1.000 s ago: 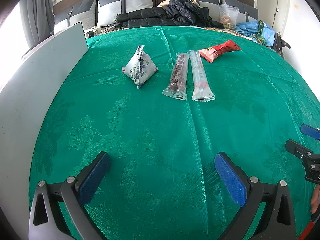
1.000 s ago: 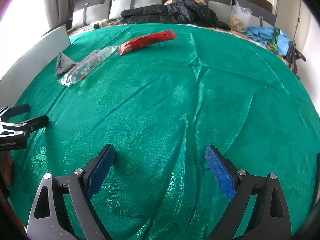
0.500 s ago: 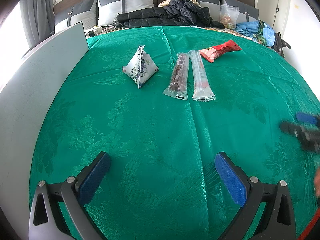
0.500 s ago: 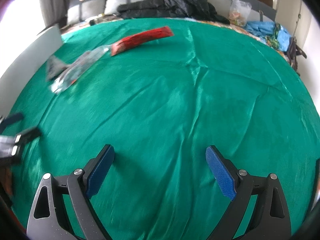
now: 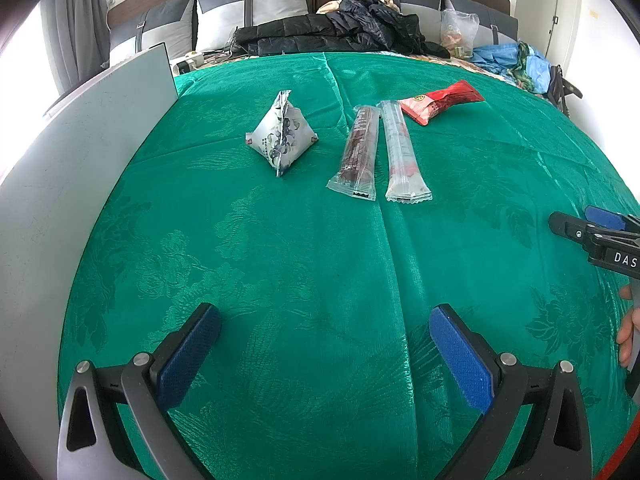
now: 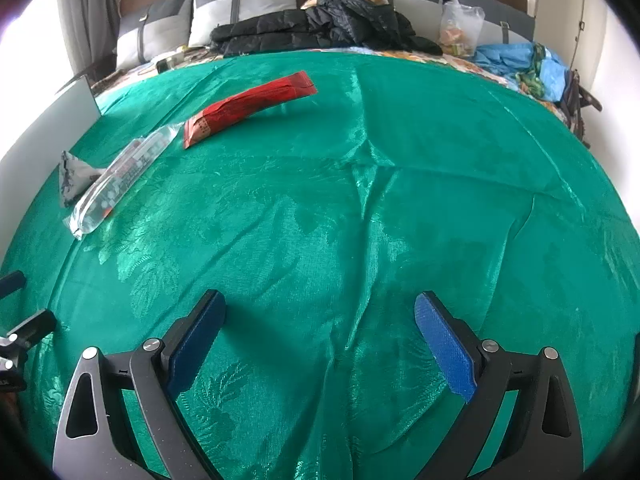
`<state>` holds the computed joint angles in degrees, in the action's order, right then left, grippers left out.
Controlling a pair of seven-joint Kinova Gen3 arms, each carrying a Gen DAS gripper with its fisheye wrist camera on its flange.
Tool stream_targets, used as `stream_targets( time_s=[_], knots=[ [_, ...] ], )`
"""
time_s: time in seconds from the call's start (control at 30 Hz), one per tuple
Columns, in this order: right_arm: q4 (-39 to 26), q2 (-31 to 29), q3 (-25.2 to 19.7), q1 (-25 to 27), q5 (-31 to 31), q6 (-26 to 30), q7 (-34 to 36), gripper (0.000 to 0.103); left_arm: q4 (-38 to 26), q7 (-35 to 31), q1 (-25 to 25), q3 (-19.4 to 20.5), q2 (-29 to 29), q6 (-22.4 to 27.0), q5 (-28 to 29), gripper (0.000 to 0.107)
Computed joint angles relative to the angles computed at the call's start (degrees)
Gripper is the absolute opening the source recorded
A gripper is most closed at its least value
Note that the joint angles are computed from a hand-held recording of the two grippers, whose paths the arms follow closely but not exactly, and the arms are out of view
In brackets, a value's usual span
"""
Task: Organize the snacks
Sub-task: 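Release both snacks in the box and return both tools over the table, then grasp the white rice-ball triangle with the left tool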
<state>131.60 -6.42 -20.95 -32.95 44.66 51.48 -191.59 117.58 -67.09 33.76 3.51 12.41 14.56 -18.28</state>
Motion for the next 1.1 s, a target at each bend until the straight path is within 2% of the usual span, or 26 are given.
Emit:
stream_targets(
  time_s=[0.97, 1.03, 1.1],
  knots=[
    [0.3, -0.2, 0.0, 0.5, 0.0, -0.5, 0.5, 0.098, 0.0, 0.1, 0.6, -0.8, 0.0, 0.1, 0.0, 0.103],
    [0.3, -0.2, 0.0, 0.5, 0.0, -0.5, 0.5, 0.098, -0.5, -3.6, -1.8, 1.3, -0.1, 0.9, 3.0, 0.103],
    [0.3, -0.2, 0.0, 0.5, 0.0, -0.5, 0.5, 0.098, -2.5, -8.2, -6.9, 6.6, 0.5, 5.1, 5.2, 0.103]
  ],
)
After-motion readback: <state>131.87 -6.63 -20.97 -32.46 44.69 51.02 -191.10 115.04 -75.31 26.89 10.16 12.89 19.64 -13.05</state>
